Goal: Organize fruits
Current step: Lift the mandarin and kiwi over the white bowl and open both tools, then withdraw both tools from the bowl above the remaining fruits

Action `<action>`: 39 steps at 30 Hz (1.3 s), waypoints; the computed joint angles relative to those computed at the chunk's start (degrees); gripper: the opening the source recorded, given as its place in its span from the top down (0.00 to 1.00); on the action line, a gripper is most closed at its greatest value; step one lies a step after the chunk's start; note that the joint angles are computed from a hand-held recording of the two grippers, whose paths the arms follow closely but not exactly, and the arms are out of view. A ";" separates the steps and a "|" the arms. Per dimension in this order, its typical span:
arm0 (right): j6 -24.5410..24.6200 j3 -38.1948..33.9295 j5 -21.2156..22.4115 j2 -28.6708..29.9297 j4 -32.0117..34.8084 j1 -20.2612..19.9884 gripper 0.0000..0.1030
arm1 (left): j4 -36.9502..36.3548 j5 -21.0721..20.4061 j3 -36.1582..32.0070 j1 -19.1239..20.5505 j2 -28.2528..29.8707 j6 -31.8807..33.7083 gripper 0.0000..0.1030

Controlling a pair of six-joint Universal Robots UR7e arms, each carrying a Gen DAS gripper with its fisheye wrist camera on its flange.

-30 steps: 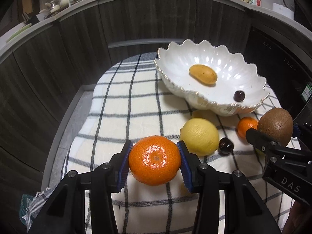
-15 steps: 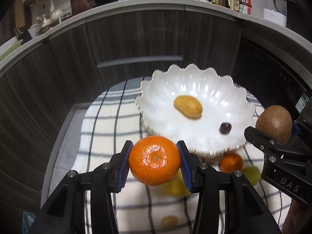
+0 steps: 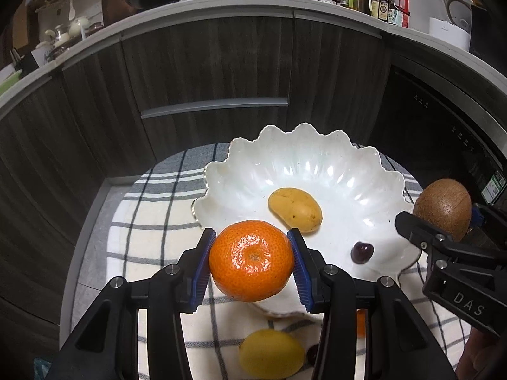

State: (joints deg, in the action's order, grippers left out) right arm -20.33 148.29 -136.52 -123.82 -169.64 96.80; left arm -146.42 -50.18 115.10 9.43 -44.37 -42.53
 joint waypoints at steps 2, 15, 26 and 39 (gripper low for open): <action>-0.58 -0.60 1.37 0.46 0.56 -1.41 0.36 | -0.84 -0.07 -0.73 0.63 0.86 1.11 0.56; -3.01 -3.88 5.35 5.84 -0.24 -8.16 0.36 | -1.12 -2.68 -5.64 4.86 5.44 5.71 0.56; -3.67 -5.71 7.19 7.60 1.59 -11.20 0.36 | 1.39 -3.74 -8.52 6.65 7.30 7.35 0.56; -4.01 -5.92 5.54 8.88 0.07 -10.72 0.31 | 3.87 -0.17 -8.15 5.64 6.69 6.02 0.30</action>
State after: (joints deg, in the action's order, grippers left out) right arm -24.35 142.37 -130.98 -114.94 -169.57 86.09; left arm -142.56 -50.36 106.94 15.07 -37.68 -36.51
